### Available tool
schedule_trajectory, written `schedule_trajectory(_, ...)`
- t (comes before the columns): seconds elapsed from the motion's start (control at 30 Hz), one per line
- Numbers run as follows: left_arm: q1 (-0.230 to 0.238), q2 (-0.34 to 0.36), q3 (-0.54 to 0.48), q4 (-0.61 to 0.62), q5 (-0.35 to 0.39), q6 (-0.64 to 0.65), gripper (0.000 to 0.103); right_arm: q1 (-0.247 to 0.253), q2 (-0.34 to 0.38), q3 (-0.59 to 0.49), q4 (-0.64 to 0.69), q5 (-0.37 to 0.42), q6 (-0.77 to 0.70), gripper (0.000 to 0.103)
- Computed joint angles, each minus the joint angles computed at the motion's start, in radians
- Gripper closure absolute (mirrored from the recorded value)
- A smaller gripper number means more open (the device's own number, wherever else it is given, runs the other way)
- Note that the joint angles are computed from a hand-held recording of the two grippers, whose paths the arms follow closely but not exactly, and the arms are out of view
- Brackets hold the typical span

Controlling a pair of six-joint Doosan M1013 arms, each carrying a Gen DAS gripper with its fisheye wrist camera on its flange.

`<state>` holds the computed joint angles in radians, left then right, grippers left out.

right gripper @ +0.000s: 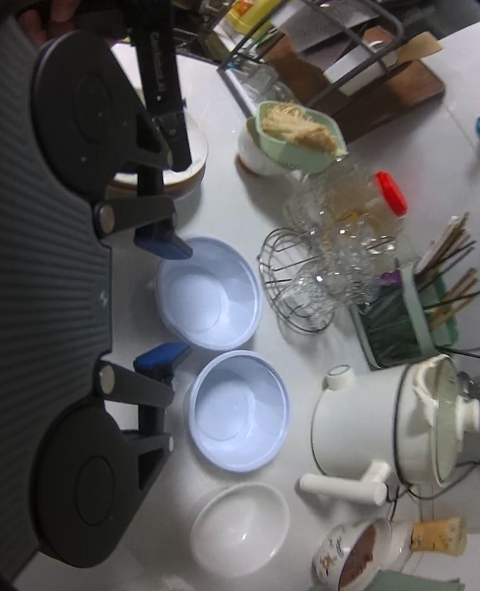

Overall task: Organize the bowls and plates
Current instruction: 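Move both grippers to the rim of a light blue plastic bowl, then close both grippers on the rim of the light blue bowl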

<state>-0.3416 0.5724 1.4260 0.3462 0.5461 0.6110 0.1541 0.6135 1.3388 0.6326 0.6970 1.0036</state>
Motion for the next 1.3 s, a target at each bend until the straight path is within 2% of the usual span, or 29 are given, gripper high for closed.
schedule_trajectory(0.13, 0.019, 0.032, -0.023, -0.088, -0.018, 0.09, 0.06, -0.001, 0.038, -0.031, -0.017, 0.016, 0.004, 0.055)
schedule_trajectory(0.27, 0.028, 0.057, -0.031, -0.156, -0.078, 0.167, 0.062, 0.002, 0.055, -0.027, 0.001, -0.014, -0.07, 0.057)
schedule_trajectory(0.4, 0.032, 0.088, -0.052, -0.225, -0.104, 0.233, 0.062, -0.001, 0.079, -0.046, 0.0, 0.005, -0.02, 0.062)
schedule_trajectory(0.53, 0.03, 0.114, -0.087, -0.181, -0.073, 0.214, 0.063, -0.005, 0.099, -0.066, 0.022, 0.017, 0.053, 0.071)
schedule_trajectory(0.63, 0.038, 0.121, -0.091, -0.254, -0.086, 0.274, 0.07, -0.002, 0.111, -0.081, -0.002, 0.004, 0.107, 0.079)
schedule_trajectory(0.7, 0.041, 0.126, -0.094, -0.315, -0.088, 0.339, 0.078, -0.003, 0.119, -0.089, 0.007, 0.001, 0.096, 0.08)
schedule_trajectory(0.77, 0.041, 0.131, -0.103, -0.336, -0.07, 0.337, 0.086, 0.0, 0.126, -0.1, -0.019, 0.004, 0.103, 0.081)
schedule_trajectory(0.9, 0.027, 0.128, -0.108, -0.288, -0.041, 0.298, 0.087, 0.001, 0.13, -0.112, -0.032, 0.022, 0.104, 0.085)
schedule_trajectory(1.07, 0.024, 0.101, -0.084, -0.356, -0.019, 0.33, 0.087, 0.002, 0.119, -0.113, -0.057, 0.05, 0.119, 0.085)
schedule_trajectory(1.3, 0.014, 0.064, -0.053, -0.385, 0.046, 0.32, 0.086, 0.001, 0.083, -0.092, -0.081, 0.116, 0.131, 0.085)
